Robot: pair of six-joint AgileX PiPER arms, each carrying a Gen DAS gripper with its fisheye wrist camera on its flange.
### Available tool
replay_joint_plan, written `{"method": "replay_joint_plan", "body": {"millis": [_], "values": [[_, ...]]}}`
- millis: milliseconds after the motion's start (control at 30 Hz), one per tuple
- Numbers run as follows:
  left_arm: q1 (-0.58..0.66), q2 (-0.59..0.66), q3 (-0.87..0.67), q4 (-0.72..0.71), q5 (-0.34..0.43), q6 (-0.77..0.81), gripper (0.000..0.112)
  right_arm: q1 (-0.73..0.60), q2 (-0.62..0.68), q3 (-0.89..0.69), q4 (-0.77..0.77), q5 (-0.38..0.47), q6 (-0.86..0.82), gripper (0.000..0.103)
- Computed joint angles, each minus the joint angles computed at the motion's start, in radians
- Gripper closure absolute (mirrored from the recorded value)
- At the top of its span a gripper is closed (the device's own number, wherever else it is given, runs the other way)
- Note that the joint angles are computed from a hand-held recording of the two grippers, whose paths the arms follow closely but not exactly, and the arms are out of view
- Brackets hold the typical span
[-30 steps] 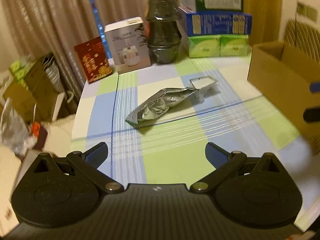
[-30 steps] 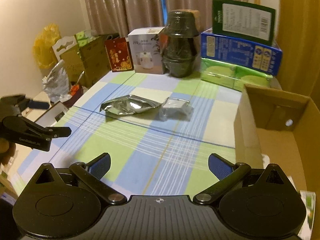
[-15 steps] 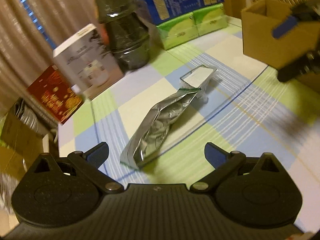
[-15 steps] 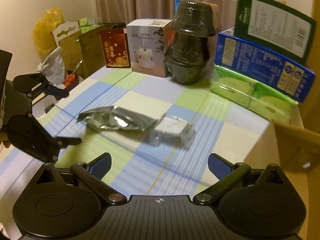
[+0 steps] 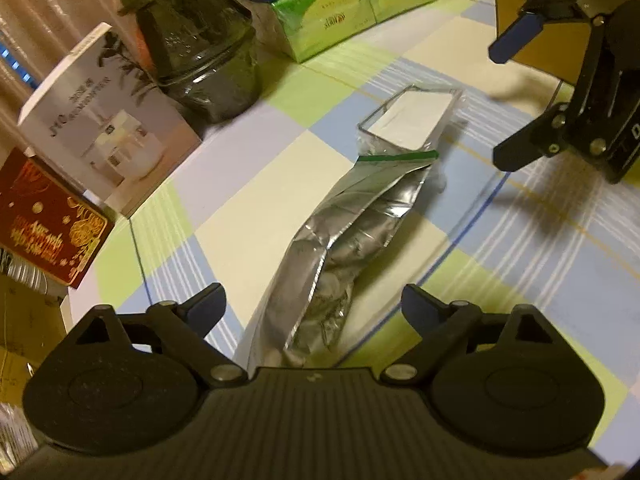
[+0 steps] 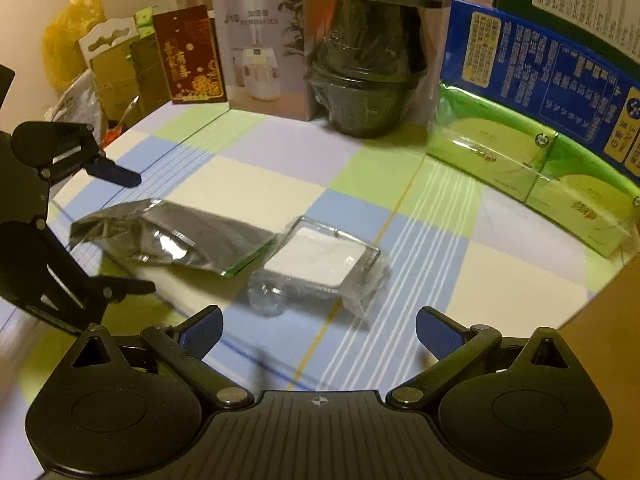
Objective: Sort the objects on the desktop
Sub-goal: 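Grasp the silver foil pouch with the left tool while the right tool grasps the clear tray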
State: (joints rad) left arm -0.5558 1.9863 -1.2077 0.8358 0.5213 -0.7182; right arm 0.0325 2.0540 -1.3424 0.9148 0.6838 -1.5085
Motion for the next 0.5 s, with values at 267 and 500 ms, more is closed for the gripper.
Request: {"method": "replay_joint_plan", "body": {"millis": [267, 500], "values": [[0.074, 0.054, -0.067, -0.155, -0.021, 0.144, 0.064, 0.036, 0.07, -0.044, 0.048, -0.027, -0.034, 0.002], [0.102, 0.038, -0.053, -0.17, 0.039, -0.079, 0.069, 0.061, 0.121, -0.083, 0.103, -0.064, 0.001, 0.002]]}}
